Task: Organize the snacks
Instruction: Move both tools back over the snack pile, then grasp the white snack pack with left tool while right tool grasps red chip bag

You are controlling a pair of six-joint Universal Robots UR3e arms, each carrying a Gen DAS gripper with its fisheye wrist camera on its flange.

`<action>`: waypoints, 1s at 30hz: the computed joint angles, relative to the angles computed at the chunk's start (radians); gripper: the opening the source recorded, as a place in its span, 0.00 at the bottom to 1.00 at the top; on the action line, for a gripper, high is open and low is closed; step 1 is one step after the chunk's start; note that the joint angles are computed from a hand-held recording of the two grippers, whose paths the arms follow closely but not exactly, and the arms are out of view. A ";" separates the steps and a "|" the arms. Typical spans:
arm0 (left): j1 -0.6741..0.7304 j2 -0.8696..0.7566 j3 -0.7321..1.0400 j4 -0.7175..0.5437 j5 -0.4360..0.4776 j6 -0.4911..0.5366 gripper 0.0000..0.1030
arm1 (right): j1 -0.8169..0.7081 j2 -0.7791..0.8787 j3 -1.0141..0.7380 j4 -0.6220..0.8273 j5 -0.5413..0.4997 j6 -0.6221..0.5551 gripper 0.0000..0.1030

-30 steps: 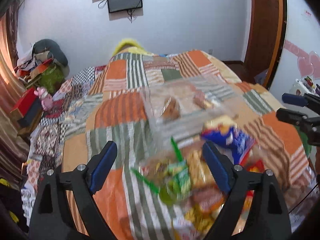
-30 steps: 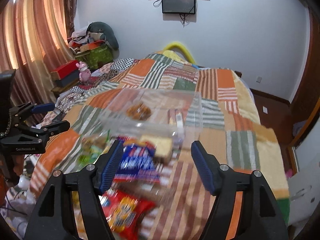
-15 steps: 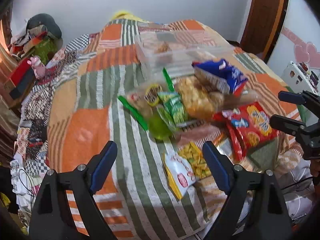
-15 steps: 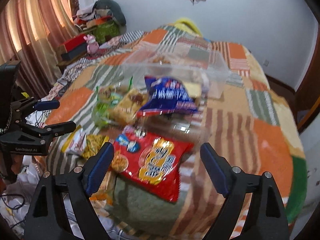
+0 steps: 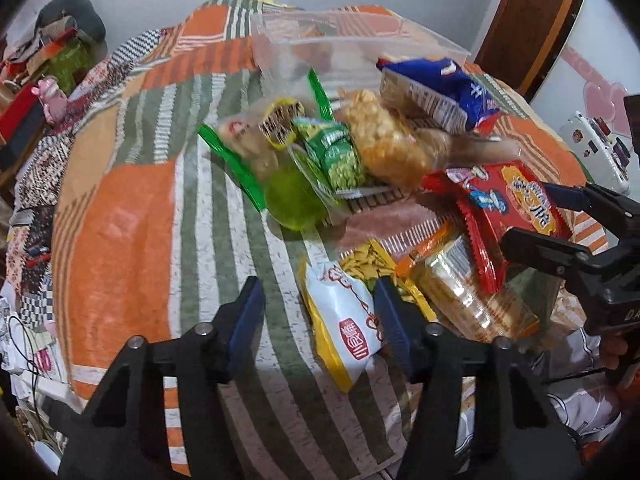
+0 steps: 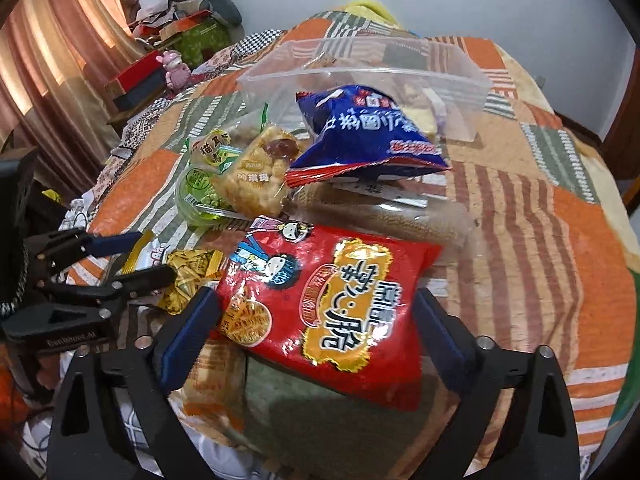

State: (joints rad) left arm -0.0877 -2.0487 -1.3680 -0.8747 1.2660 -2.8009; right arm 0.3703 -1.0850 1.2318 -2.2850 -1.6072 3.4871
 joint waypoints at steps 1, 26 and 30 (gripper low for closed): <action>0.002 0.000 -0.004 -0.001 -0.010 0.000 0.51 | 0.003 0.007 -0.007 0.003 -0.002 0.002 0.96; 0.025 -0.004 -0.012 0.083 -0.014 -0.045 0.23 | 0.005 0.046 -0.044 -0.007 -0.019 -0.032 0.55; 0.020 0.001 0.006 0.095 -0.006 -0.049 0.22 | -0.010 0.014 -0.019 -0.026 0.001 -0.051 0.37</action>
State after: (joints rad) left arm -0.0676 -2.0476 -1.3624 -0.7797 1.2599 -2.8499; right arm 0.3607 -1.0710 1.2127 -2.3111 -1.6060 3.4366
